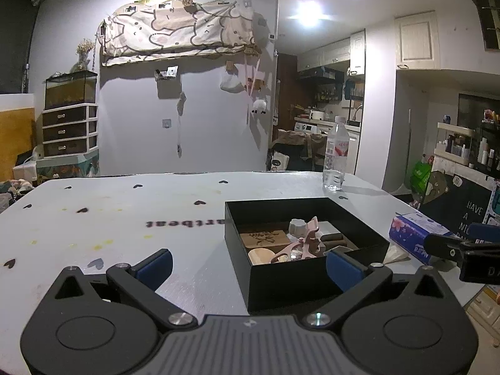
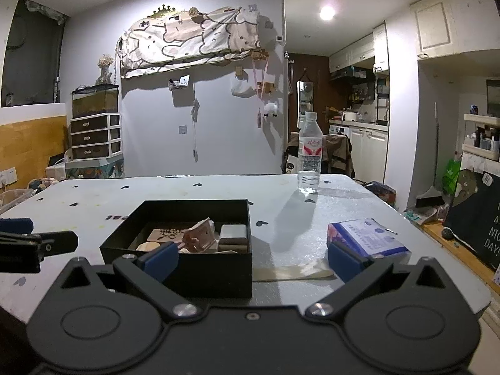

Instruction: Organize rigid objects

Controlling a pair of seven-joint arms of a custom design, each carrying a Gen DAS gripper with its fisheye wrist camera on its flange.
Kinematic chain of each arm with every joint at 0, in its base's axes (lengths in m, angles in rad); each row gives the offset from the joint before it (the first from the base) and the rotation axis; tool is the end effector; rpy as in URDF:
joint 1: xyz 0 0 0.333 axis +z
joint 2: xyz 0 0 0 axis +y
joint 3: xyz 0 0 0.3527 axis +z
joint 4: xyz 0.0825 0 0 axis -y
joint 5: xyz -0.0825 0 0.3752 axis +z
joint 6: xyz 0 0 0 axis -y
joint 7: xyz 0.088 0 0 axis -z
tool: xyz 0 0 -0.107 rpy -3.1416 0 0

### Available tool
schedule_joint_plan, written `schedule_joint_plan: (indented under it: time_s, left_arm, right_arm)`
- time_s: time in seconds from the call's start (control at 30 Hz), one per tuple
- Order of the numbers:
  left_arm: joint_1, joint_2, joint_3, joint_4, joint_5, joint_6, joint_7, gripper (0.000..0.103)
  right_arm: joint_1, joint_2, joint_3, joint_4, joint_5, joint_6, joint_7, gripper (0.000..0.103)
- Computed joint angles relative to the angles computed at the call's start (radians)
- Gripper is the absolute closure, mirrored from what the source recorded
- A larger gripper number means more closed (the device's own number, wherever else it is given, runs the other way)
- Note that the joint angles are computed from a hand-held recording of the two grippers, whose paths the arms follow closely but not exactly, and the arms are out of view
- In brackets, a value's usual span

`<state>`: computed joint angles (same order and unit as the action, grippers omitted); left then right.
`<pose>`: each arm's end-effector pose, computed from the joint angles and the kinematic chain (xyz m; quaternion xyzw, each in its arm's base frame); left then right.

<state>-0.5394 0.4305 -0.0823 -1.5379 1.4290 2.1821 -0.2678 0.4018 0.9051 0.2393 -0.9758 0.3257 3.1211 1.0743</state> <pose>0.6135 -0.3809 0.4929 -0.6951 0.4413 -0.3176 0.4703 0.7439 0.3879 0.4979 -0.7123 0.3800 -0.2630 0.5283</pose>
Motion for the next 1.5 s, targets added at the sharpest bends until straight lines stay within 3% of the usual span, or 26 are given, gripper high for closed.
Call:
schedule_joint_plan:
  time_s: [0.2,0.67,1.5]
  left_arm:
    - [-0.013,-0.003,-0.005,-0.007,0.01,-0.016,-0.005,0.0]
    - [-0.02,-0.009,-0.012,-0.015,0.022,-0.037,-0.014,0.0]
    - [-0.019,-0.012,-0.016,-0.021,0.026,-0.041,-0.018,0.0]
  right_arm:
    - [-0.027,-0.033,0.041,-0.074,0.005,0.054,-0.025,0.0]
    - [-0.052,-0.048,0.085,-0.116,-0.015,0.09,-0.043,0.0]
    - [-0.069,-0.055,0.11,-0.135,-0.029,0.105,-0.049,0.0]
